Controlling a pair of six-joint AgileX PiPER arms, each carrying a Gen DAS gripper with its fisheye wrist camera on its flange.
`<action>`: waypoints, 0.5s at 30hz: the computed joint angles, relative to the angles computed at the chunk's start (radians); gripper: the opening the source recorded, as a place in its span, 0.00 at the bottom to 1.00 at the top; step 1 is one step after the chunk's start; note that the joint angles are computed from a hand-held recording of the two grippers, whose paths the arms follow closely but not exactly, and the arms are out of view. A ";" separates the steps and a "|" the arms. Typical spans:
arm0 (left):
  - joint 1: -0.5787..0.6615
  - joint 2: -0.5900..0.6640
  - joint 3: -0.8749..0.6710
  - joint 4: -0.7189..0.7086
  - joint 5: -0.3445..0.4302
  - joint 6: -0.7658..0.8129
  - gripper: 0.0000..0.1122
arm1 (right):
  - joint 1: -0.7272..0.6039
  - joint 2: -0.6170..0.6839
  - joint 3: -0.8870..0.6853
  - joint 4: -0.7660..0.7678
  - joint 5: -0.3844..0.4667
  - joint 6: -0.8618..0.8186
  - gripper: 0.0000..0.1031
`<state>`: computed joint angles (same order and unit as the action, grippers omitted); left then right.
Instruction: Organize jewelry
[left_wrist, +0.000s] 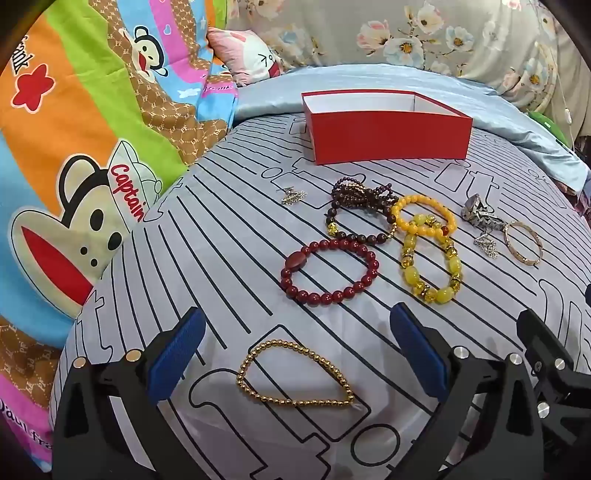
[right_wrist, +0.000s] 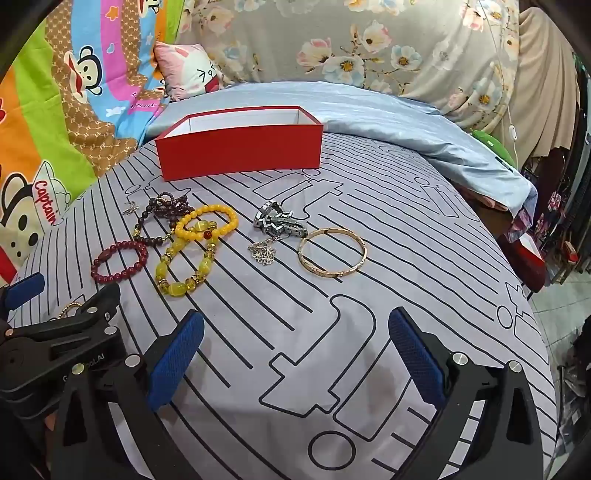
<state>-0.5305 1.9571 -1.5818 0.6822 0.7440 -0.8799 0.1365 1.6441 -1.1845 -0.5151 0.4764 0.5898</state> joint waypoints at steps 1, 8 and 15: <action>0.000 -0.001 0.000 -0.001 0.000 0.001 0.85 | 0.000 0.000 0.000 0.000 0.000 0.000 0.93; -0.006 0.001 -0.004 0.000 0.007 -0.001 0.85 | 0.000 0.000 0.001 -0.007 -0.002 0.007 0.93; -0.001 0.001 -0.002 -0.001 0.003 0.001 0.84 | 0.000 0.000 0.002 -0.008 -0.002 0.007 0.93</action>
